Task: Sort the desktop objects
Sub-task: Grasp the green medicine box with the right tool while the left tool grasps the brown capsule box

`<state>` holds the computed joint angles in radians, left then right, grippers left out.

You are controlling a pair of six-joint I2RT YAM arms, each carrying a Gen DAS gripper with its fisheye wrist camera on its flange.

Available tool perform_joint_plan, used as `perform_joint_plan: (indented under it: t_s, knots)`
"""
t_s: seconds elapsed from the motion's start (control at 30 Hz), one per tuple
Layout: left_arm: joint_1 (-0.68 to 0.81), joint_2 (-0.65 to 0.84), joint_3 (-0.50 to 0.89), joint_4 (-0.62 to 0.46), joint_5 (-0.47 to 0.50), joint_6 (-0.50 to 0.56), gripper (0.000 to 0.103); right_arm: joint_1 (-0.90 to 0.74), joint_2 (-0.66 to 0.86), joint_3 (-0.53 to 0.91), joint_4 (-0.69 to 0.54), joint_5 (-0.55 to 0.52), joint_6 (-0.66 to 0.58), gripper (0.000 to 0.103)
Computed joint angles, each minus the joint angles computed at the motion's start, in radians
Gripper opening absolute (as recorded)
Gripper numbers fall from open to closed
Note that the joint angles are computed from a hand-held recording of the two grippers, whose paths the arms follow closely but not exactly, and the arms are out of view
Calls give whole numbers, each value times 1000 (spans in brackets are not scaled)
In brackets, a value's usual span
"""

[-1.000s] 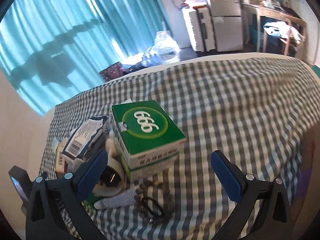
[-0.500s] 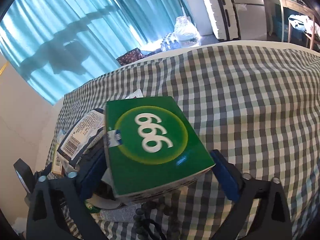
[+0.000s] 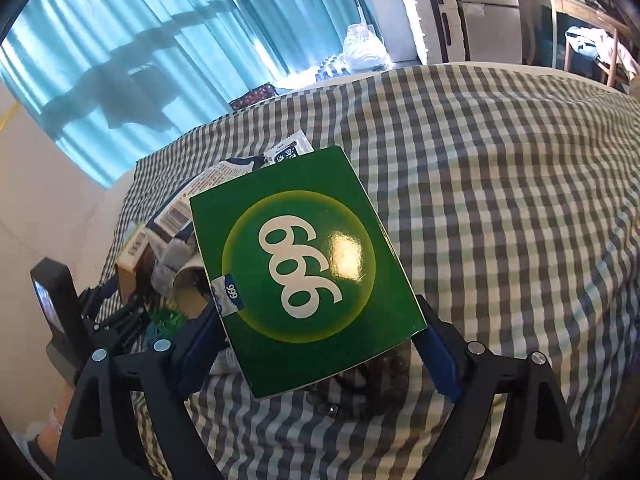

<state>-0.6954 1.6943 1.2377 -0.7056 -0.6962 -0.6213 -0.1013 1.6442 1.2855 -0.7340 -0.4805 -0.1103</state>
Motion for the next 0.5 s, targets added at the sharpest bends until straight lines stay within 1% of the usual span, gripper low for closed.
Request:
perform_joint_plan:
  t_s: [0.03,0.1,0.17,0.3,0.5]
  knots:
    - [5,-20,-9,2,11,-13,48,-2,-22,-18,3,12,-3,87]
    - [12,-64,-18,-10,31,-41,40,-9,-74,-60,7,22,-3,86]
    - [11,-105,-16,-45,42,-61,35,-16,-106,-73,-12,24,-2,86]
    - [-19,-176,-11,-98,41,-100,30,-3,-188,-104,-46,57,-5,86]
    - [-107,-251,14,-210,31,-206,30,-17,-315,-120,-155,9,-12,86]
